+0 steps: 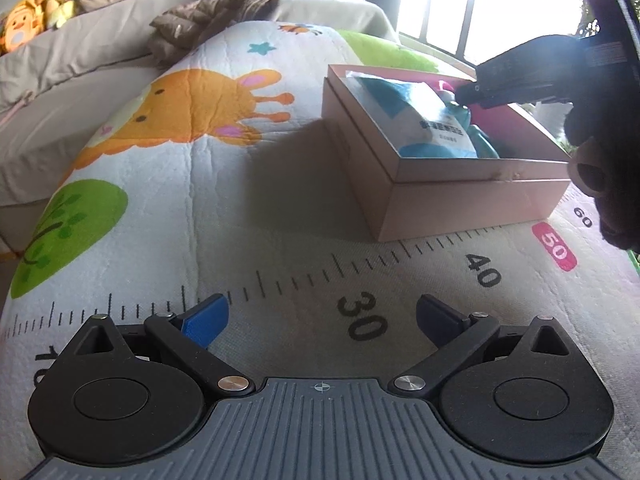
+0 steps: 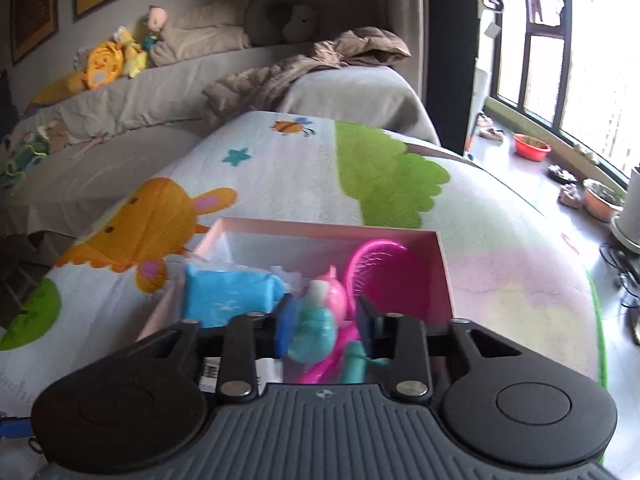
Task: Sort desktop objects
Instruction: 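Open both tools, dropping the pig toy and lego brick into the box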
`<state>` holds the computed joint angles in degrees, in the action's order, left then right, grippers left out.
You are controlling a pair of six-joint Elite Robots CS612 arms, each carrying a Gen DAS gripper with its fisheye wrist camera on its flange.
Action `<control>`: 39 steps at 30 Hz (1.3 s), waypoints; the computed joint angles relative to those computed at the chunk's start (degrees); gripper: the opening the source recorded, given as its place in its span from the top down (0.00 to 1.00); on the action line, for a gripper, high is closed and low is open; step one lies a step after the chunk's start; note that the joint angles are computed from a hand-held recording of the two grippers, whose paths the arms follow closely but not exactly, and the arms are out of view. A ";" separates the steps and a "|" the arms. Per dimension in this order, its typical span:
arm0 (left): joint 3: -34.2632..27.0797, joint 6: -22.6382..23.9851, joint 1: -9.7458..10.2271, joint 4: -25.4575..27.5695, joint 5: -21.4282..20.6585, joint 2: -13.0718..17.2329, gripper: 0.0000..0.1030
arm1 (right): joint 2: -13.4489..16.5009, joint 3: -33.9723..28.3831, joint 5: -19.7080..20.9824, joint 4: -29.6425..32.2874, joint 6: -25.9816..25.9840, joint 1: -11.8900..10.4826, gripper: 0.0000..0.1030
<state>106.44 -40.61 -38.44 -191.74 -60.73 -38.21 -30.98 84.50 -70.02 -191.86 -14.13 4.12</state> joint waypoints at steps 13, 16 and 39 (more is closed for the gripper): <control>-2.26 7.90 0.03 -5.17 2.11 1.02 0.00 | -0.40 3.69 0.81 -9.19 5.08 -3.25 0.45; -6.01 13.03 0.96 -8.09 -1.38 2.85 0.00 | -0.58 3.43 0.93 -5.19 6.99 -3.98 0.26; -3.20 6.39 2.46 -7.53 -1.59 2.23 0.00 | 0.36 0.29 16.66 9.94 9.06 -1.57 0.00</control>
<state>103.24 -34.22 -35.98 -199.27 -62.32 -35.97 -30.63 84.79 -53.36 -181.91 -5.07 2.55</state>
